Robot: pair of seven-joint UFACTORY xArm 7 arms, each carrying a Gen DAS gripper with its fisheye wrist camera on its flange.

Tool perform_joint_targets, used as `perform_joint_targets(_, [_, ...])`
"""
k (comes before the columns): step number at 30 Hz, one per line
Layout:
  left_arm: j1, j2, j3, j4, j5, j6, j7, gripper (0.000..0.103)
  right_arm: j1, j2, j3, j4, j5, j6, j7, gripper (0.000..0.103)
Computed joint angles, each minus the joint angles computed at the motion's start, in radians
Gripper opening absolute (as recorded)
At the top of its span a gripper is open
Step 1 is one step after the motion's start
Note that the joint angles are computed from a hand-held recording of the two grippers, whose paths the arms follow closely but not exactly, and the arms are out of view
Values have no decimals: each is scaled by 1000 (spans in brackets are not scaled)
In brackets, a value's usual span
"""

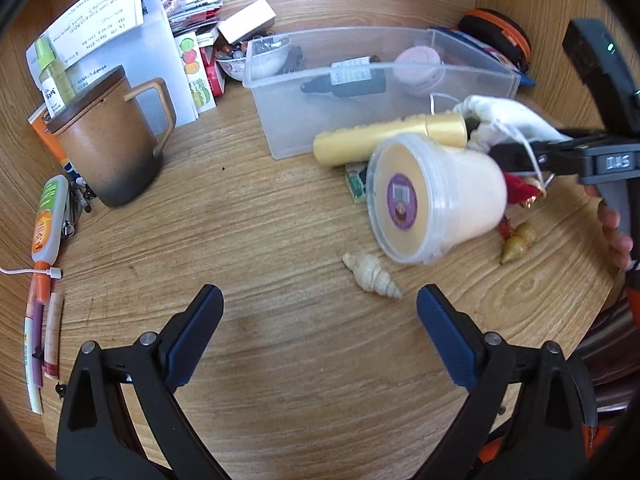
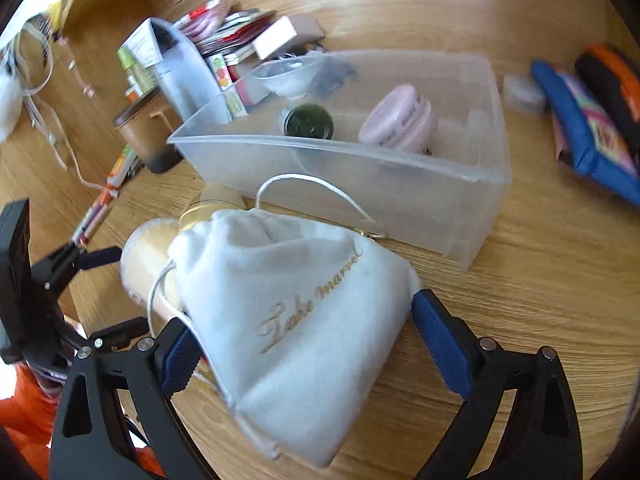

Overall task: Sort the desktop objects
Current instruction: 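Grasp the white drawstring pouch with the right gripper while the left moves toward the shell, then grasp the small beige seashell with the left gripper while the right lifts the pouch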

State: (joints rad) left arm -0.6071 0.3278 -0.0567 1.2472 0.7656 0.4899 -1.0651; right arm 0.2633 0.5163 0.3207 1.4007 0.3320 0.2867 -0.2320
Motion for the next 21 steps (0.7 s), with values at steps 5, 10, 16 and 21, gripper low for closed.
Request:
perform_joint_targets(5, [8,15,-5,20,-15,5,30,78,0,20,6,10,7,-23,-12,72])
perform_joint_targets(10, [-5,45,4,52,-35,19,66,70,39,6,-36,-14,-66,-65,27,54])
perform_joint_targets(16, [-5,60,8,68,-60,3,88,65,11,-14,-11,-48,-75,-106,31,46])
perform_joint_targets(21, [-19,66,18,73,-71,-16,105,51,-34,-47,26,-92,-60,-147,24,45])
